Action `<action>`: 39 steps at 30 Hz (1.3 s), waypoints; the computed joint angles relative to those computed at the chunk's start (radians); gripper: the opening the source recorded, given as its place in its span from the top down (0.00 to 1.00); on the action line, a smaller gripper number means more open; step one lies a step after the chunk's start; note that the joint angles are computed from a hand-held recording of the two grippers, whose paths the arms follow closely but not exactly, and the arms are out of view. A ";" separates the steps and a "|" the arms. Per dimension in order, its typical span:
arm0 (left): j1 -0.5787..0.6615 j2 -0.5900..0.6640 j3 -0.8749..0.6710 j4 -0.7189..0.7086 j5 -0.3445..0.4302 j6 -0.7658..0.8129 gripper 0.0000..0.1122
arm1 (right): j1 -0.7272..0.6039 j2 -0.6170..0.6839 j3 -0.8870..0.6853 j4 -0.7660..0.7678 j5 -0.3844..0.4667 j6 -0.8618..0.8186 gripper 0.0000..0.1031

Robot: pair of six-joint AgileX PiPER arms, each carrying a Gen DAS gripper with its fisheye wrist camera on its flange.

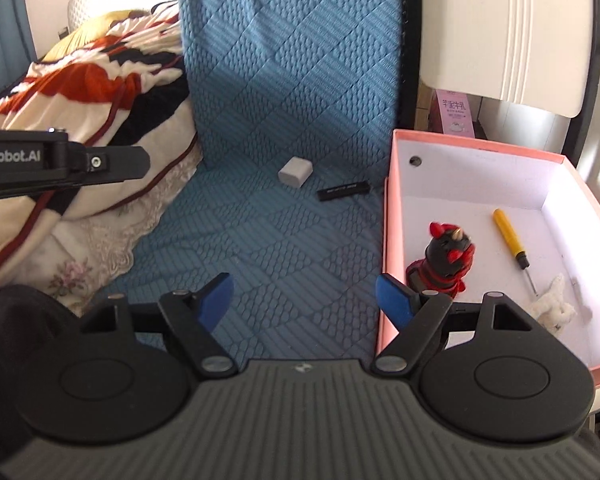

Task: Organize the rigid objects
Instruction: 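Withdraw both grippers from the box toward the small white charger and black USB stick, then close the right gripper on the black USB stick while the left gripper approaches the small white charger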

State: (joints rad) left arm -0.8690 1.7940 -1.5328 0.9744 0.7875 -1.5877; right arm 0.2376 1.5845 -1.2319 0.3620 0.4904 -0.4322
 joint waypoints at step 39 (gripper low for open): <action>0.497 0.629 -0.629 -0.934 -0.220 0.892 0.62 | 0.074 0.544 -0.482 -0.151 -0.139 0.187 0.27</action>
State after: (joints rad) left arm -0.3715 2.4231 -2.1615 0.0402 0.5678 -0.6959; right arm 0.3111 2.1284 -1.7134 0.2112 0.3514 -0.2457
